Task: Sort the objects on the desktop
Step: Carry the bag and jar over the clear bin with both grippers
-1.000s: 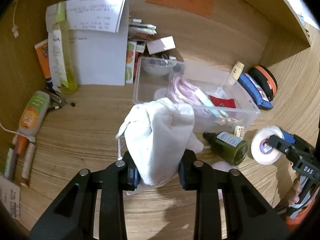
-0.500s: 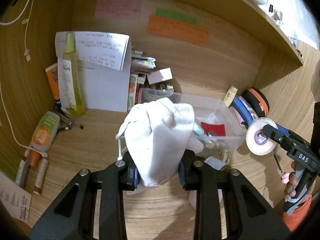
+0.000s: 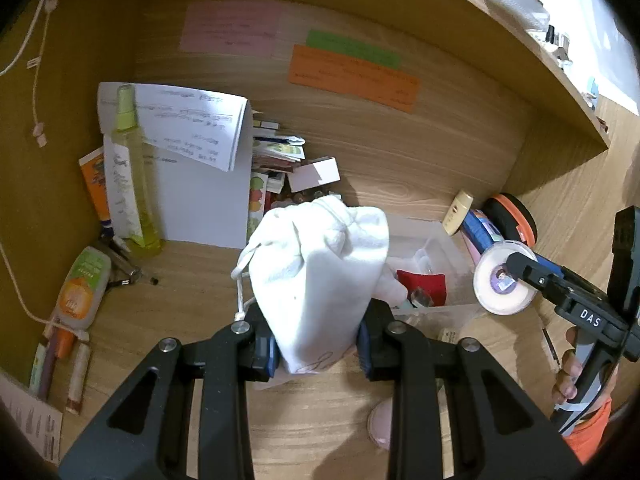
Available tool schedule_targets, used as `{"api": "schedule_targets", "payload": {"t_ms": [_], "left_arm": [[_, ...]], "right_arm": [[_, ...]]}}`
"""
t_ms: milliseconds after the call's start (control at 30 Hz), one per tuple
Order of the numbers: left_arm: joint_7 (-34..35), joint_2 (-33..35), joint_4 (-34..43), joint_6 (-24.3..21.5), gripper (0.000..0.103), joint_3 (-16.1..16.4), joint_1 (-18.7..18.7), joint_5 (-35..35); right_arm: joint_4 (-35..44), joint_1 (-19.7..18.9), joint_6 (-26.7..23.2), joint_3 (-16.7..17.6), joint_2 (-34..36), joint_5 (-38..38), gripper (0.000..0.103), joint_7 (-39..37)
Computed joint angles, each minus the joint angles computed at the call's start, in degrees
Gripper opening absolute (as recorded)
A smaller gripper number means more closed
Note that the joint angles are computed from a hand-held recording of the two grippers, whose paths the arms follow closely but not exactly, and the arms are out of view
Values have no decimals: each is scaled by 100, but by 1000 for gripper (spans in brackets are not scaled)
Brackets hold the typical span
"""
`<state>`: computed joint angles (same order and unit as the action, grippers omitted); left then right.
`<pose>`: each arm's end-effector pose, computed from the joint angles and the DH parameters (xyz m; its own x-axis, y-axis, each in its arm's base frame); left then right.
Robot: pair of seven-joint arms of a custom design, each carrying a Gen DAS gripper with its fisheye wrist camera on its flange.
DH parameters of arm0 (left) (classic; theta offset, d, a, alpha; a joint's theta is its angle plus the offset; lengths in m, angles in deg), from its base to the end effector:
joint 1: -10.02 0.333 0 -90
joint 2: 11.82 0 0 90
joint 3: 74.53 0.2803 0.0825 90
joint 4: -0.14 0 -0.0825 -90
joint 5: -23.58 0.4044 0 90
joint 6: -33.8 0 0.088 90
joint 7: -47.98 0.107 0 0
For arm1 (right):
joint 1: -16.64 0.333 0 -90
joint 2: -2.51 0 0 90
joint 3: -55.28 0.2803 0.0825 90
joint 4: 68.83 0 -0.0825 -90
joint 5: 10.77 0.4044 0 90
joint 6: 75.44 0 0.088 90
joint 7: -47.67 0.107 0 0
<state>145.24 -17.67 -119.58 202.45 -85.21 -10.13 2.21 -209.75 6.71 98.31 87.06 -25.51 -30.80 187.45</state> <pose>0.5200 -0.2865 0.5375 -0.4316 -0.8757 0.2166 -0.5989 0.0986 -0.7947 0.4441 0.2280 0.5146 0.0230 -0.9842 -0.1758 -0.5218 0.1382 -0.8418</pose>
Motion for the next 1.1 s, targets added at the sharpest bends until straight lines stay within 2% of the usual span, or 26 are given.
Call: {"api": "schedule_targets", "payload": {"t_ms": [100, 233, 533, 833, 1100], "left_arm": [[143, 210, 260, -140, 30, -10, -1, -146], [-94, 559, 660, -292, 30, -170, 168, 195], [-264, 1347, 1595, -674, 30, -535, 478, 517], [-835, 2090, 2470, -1053, 30, -647, 526, 1295], [-1089, 2639, 3156, -1414, 30, -669, 527, 1762]], "right_arm": [[160, -118, -12, 75, 179, -93, 65, 27], [452, -195, -80, 86, 524, -341, 65, 76], [1174, -31, -405, -150, 1363, -1264, 65, 461], [1940, 492, -870, -632, 2179, -1830, 65, 532], [2330, 1059, -1127, -1181, 2675, -1795, 65, 368]]}}
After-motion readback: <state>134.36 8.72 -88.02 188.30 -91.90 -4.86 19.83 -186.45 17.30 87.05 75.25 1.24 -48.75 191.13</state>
